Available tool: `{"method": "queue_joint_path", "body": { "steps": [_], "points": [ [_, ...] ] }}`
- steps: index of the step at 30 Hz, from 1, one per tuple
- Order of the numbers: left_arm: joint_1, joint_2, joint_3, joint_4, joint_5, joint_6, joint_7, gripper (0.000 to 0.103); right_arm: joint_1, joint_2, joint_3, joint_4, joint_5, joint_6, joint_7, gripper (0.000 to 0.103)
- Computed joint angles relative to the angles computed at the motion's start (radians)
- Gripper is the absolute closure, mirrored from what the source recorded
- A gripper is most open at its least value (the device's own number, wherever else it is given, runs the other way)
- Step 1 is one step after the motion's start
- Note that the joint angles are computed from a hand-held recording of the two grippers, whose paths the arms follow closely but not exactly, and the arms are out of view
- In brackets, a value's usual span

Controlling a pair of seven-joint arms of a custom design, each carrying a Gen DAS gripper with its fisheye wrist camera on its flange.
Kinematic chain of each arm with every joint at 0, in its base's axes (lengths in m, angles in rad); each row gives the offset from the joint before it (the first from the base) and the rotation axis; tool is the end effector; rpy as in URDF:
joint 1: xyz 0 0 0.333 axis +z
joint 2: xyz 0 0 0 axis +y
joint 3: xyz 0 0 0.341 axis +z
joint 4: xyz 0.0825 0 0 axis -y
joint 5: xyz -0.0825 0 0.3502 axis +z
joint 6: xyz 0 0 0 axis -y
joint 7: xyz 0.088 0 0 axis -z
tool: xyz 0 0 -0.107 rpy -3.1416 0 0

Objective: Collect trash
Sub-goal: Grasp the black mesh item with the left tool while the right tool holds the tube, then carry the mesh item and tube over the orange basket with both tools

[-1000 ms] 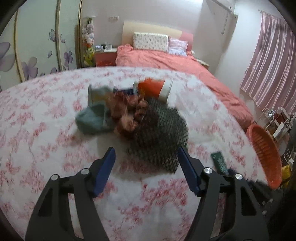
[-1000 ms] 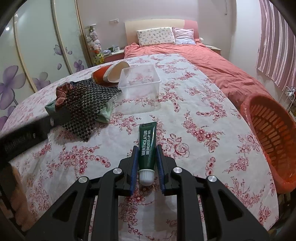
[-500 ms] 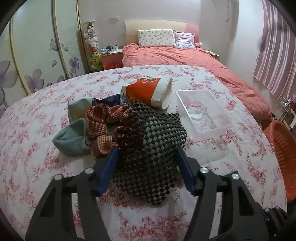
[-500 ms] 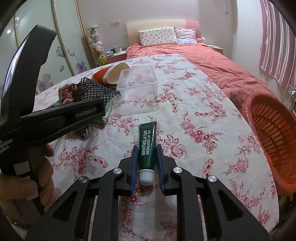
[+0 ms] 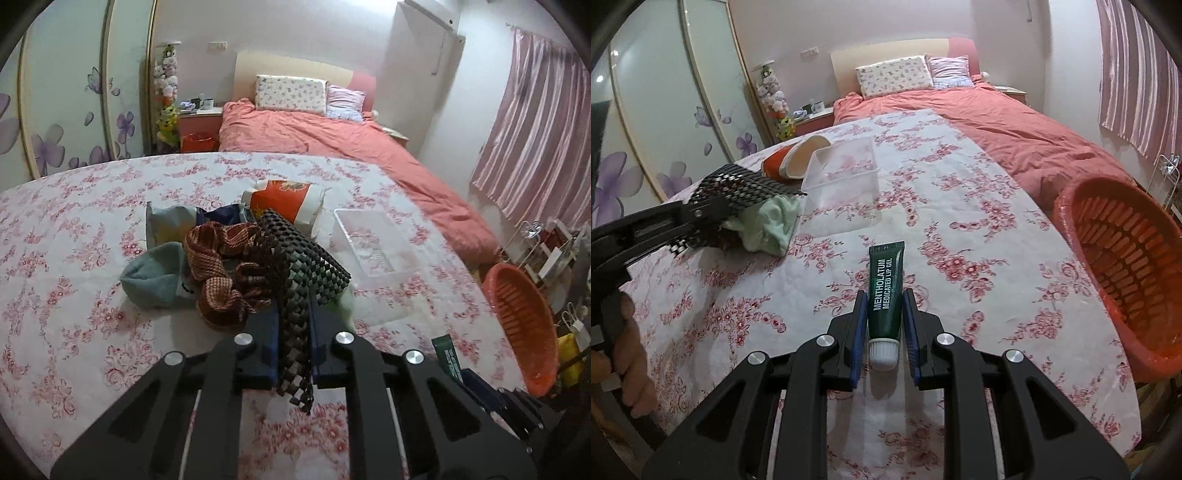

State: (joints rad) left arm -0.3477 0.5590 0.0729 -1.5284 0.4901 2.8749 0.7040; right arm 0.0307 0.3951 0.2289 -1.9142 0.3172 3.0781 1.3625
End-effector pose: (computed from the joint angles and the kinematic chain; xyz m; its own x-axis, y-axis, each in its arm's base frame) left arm 0.6920 -0.2362 0.4579 0.0698 -0.9839 0.1648 -0.6716 -0.1685 -0.7215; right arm 0.6448 0.1250 0.4261 0.1748 -0.9686 -0.1766 -0.7272 -0.0061 -0.6864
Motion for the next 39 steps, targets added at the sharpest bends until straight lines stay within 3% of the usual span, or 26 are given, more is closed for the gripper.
{"method": "queue_joint_path", "body": {
  "steps": [14,23,27,35,39],
  "points": [
    [-0.046,-0.098,0.035,-0.099,0.061,0.119,-0.048,0.091,-0.152,-0.051,0.135,-0.055,0.084,0.104,-0.067,0.083],
    [-0.059,-0.130,0.022,-0.119,0.054,0.187,-0.020,0.092,-0.227,-0.079,0.177,-0.099,0.035,0.169,-0.004,0.083],
    [-0.092,-0.130,0.059,-0.105,0.057,0.181,-0.029,0.092,-0.257,-0.074,0.195,-0.101,-0.008,0.174,0.037,0.083],
    [-0.053,-0.115,-0.007,-0.082,0.012,0.154,0.040,0.094,-0.317,-0.080,0.236,-0.130,-0.092,0.198,0.112,0.083],
    [-0.041,-0.094,-0.050,-0.052,-0.030,0.156,0.100,0.094,-0.303,-0.100,0.193,-0.147,-0.133,0.225,0.163,0.083]
  ]
}}
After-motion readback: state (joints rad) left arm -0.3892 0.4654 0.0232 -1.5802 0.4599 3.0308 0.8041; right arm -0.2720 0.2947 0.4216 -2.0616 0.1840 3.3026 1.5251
